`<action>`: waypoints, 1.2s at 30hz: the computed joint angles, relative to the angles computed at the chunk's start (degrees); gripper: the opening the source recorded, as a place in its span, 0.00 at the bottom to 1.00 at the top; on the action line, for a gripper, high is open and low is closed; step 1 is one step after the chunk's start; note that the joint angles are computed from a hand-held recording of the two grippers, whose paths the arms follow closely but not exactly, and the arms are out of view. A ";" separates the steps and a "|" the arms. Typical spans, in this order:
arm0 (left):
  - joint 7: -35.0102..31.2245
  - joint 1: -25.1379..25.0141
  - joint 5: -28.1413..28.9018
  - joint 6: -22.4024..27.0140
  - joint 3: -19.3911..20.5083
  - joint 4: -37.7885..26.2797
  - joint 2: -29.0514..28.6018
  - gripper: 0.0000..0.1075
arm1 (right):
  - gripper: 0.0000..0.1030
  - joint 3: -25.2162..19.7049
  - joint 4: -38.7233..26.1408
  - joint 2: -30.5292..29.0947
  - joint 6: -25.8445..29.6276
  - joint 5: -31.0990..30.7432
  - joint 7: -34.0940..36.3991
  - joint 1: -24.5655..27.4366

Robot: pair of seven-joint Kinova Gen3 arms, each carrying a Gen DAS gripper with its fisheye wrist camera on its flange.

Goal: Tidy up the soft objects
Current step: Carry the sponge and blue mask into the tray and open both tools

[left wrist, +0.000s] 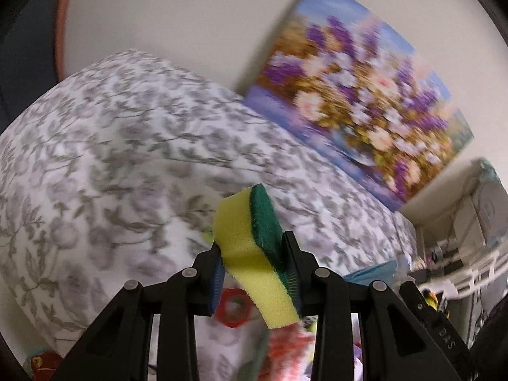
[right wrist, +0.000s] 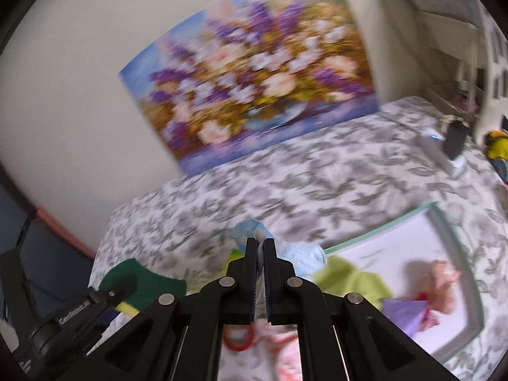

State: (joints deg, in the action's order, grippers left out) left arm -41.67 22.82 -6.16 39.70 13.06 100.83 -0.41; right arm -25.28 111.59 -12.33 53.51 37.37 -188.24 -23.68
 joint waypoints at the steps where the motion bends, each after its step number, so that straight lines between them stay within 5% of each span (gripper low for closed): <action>1: -0.01 0.61 -0.32 -0.41 0.63 -0.28 0.49 0.33 | 0.04 0.87 1.03 -1.39 -0.05 -0.69 0.05 0.32; 16: -3.21 12.90 -2.78 -4.09 1.69 -5.77 10.78 0.34 | 0.04 5.09 11.11 -14.04 0.29 -7.94 8.83 12.16; 29: -7.32 18.47 -2.29 -2.70 -1.23 -8.72 18.34 0.35 | 0.04 10.25 19.50 -9.75 -9.35 -17.96 19.07 18.03; 36: -8.96 16.97 0.30 -3.05 -1.08 -7.97 18.63 0.39 | 0.05 10.33 19.50 -7.43 -9.33 -20.91 21.67 19.02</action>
